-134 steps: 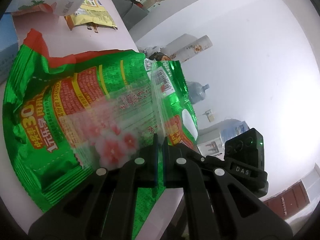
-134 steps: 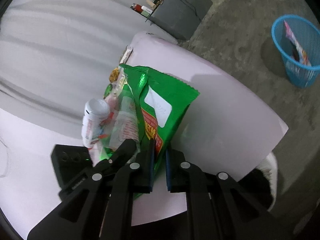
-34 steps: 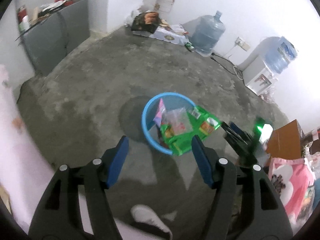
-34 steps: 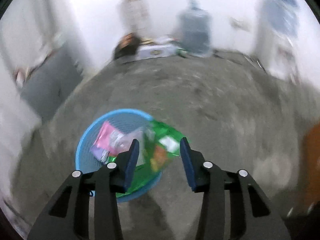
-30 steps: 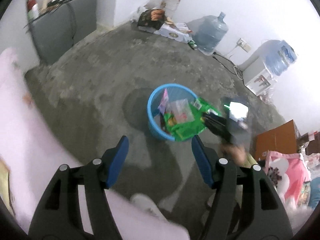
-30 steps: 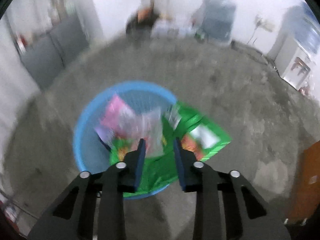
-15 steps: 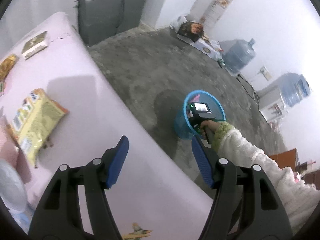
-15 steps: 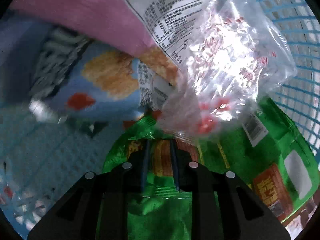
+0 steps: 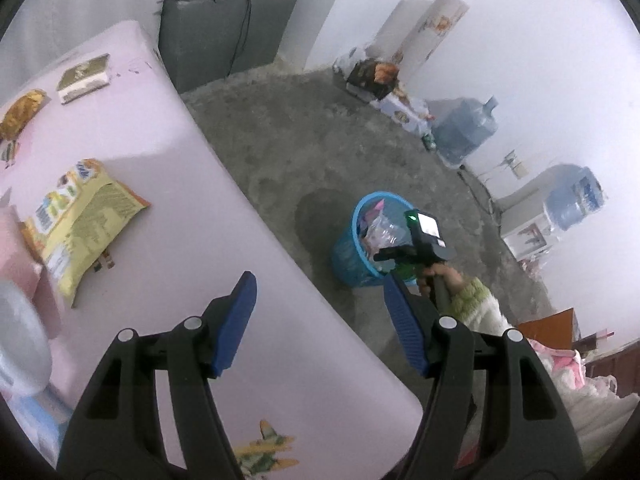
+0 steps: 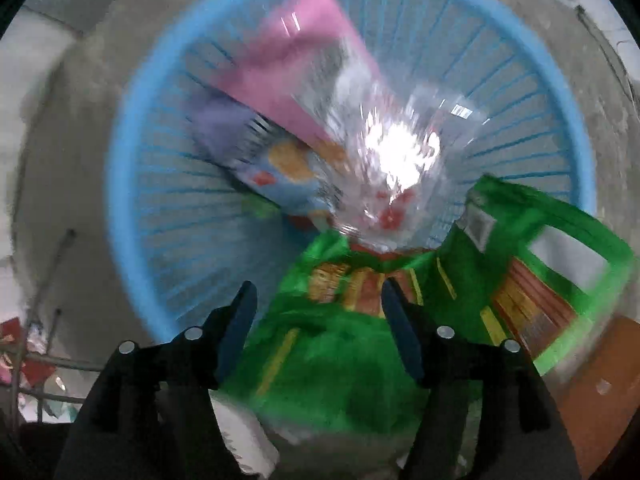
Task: Collect trash
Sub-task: 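Move both tools back over the table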
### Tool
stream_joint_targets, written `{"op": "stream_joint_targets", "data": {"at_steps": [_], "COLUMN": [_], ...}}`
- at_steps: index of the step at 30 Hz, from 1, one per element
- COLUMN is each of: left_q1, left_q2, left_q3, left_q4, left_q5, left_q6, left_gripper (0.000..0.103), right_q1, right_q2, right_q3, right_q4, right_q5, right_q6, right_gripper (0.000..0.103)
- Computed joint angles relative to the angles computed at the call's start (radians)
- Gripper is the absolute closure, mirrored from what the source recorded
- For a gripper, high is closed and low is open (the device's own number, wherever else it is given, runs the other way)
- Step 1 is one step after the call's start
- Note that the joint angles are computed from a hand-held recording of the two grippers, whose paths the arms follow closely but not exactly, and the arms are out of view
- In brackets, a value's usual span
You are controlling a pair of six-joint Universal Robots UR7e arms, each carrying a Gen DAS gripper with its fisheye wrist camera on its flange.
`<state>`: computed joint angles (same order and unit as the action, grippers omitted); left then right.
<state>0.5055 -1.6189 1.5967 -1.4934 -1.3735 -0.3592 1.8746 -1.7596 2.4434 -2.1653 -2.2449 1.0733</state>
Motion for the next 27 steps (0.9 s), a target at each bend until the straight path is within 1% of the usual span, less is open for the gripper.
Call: {"op": "stream_joint_targets", "data": {"at_steps": [1,3,4,5,7,8,9,11,13,14,16,18,20,21,23,24,27], "left_q1": [-0.007,-0.018,-0.022,-0.027,-0.038,-0.044,-0.051,-0.057,-0.064,-0.072,-0.080,-0.097,-0.123,-0.134,-0.156,-0.172,-0.202], "left_q2": [-0.016,-0.046,-0.060,-0.079,-0.118,-0.138,-0.155,-0.183,-0.215,-0.235,-0.262,-0.288,-0.326,-0.345,-0.368,-0.383,-0.411], "left_q3": [0.001,-0.005,-0.011,-0.017,-0.028,-0.030,-0.035,-0.050,-0.058,-0.061,-0.062,-0.065,-0.065,-0.066,-0.066,-0.065,-0.066], "left_q4": [0.000,0.008,0.014,0.020,0.038,0.045,0.055,0.079,0.101,0.117,0.134,0.159,0.189,0.203,0.216,0.225,0.250], "left_q5": [0.010,0.037,0.051,0.068,0.108,0.128,0.149,0.183,0.219,0.246,0.284,0.314,0.351,0.368,0.394,0.410,0.451], "left_q6": [-0.010,-0.035,-0.045,-0.057,-0.086,-0.100,-0.115,-0.138,-0.160,-0.177,-0.191,-0.210,-0.229,-0.234,-0.241,-0.247,-0.248], "left_gripper": [0.039,0.038,0.038,0.037,0.036,0.035,0.035,0.033,0.032,0.032,0.031,0.031,0.030,0.029,0.028,0.027,0.025], "right_q1": [0.035,0.125,0.183,0.241,0.319,0.376,0.399,0.493,0.586,0.623,0.668,0.698,0.714,0.720,0.719,0.715,0.684], "right_q2": [-0.025,-0.063,-0.068,-0.061,-0.032,-0.025,0.005,0.047,0.090,0.116,0.183,0.253,0.328,0.356,0.424,0.447,0.537], "right_q3": [0.013,0.040,0.063,0.082,0.088,0.084,0.080,0.038,-0.024,-0.054,-0.128,-0.198,-0.277,-0.309,-0.399,-0.422,-0.488], "right_q4": [-0.022,-0.121,-0.169,-0.249,-0.359,-0.399,-0.460,-0.478,-0.425,-0.420,-0.426,-0.436,-0.475,-0.472,-0.447,-0.454,-0.547], "right_q5": [-0.005,-0.029,-0.050,-0.077,-0.118,-0.151,-0.168,-0.223,-0.270,-0.284,-0.299,-0.302,-0.268,-0.253,-0.192,-0.165,-0.029], "right_q6": [0.016,0.040,0.076,0.097,0.127,0.155,0.149,0.187,0.235,0.232,0.193,0.150,0.071,0.055,0.023,0.011,-0.057], "right_gripper": [0.038,0.038,0.038,0.038,0.038,0.038,0.038,0.038,0.038,0.038,0.038,0.038,0.038,0.038,0.037,0.037,0.037]}}
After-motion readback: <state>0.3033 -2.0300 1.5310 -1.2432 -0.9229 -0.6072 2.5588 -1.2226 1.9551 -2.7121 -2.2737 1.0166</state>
